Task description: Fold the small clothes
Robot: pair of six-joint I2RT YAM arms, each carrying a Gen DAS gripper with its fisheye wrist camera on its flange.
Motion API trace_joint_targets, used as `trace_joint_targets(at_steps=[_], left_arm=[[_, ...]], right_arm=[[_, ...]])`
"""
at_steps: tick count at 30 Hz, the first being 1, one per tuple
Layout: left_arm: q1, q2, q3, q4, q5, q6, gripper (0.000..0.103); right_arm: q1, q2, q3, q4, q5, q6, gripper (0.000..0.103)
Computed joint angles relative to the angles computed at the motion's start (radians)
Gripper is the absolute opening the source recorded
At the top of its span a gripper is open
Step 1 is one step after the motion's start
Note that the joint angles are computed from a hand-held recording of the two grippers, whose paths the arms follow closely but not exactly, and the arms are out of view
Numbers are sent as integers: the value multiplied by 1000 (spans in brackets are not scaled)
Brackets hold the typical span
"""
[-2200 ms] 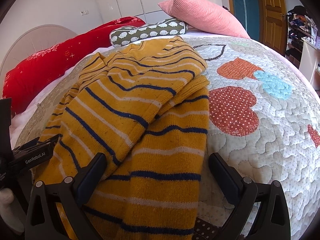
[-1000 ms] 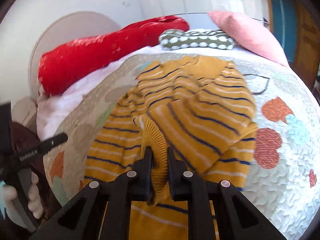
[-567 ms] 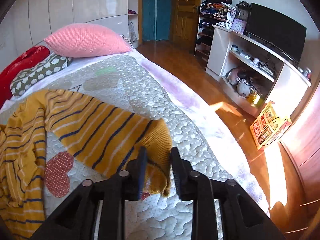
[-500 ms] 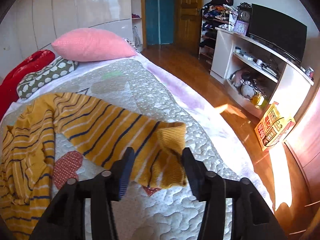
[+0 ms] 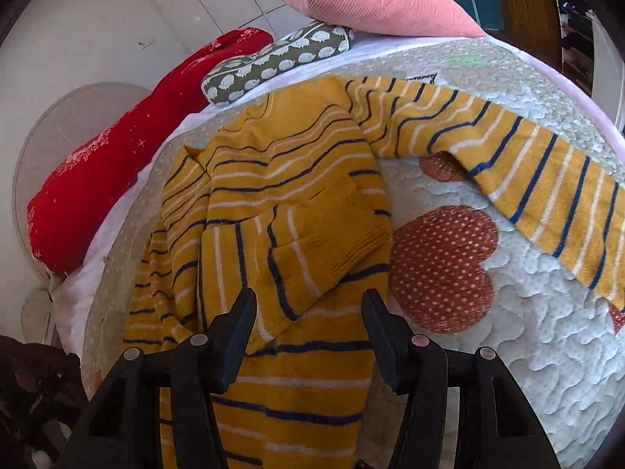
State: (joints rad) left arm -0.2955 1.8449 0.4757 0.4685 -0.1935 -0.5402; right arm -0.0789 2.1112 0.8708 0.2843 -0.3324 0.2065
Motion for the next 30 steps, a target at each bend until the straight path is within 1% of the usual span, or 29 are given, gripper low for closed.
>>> trace_joint_targets(at_steps=[3,7,8,9,10,11,12,14,15,17,18,19,21,23,25,28,30], left_arm=[[31,-5,-25,33,18,11,85],[80,22,-39,80,71,15,85],[90,28,-43,90,82,13,85],[100,34,-47,102,93,14,85],[108,35,-53,113,103,13,85],[116,33,-64,125,110,14,85],[126,26,-77,139,117,17,85],[146,9,-100,158,123,27,85],[162,-7,-111,153,138,25,85],[194,-29,-141,175,157,38,85],[210,-38,-156,186,165,45,85],[227,-47,-173,196,174,51,85],[263,-62,-209,221,198,59,85],[303,-71,-246,247,219,64,85],[354,-81,-281,268,249,63,85],[435,-91,-320,286,280,79,85],[482,-96,-339,290,287,94,85]], right_arm=[[33,1,-3,24,26,32,60],[35,35,65,-44,51,77,60],[36,44,79,-43,60,84,59],[41,55,93,-41,76,84,55],[46,67,118,-59,97,69,37],[53,83,157,-101,125,48,14],[60,93,185,-137,149,34,10],[71,58,163,-132,165,45,9],[90,25,142,-123,188,40,8],[154,-52,101,-108,262,22,8],[190,-86,90,-106,280,11,8],[226,-111,92,-110,283,3,8],[300,-139,130,-143,256,1,8],[379,-116,223,-197,193,16,8],[463,-54,349,-249,135,37,8],[597,90,586,-333,71,72,8],[680,202,768,-401,55,66,8]])
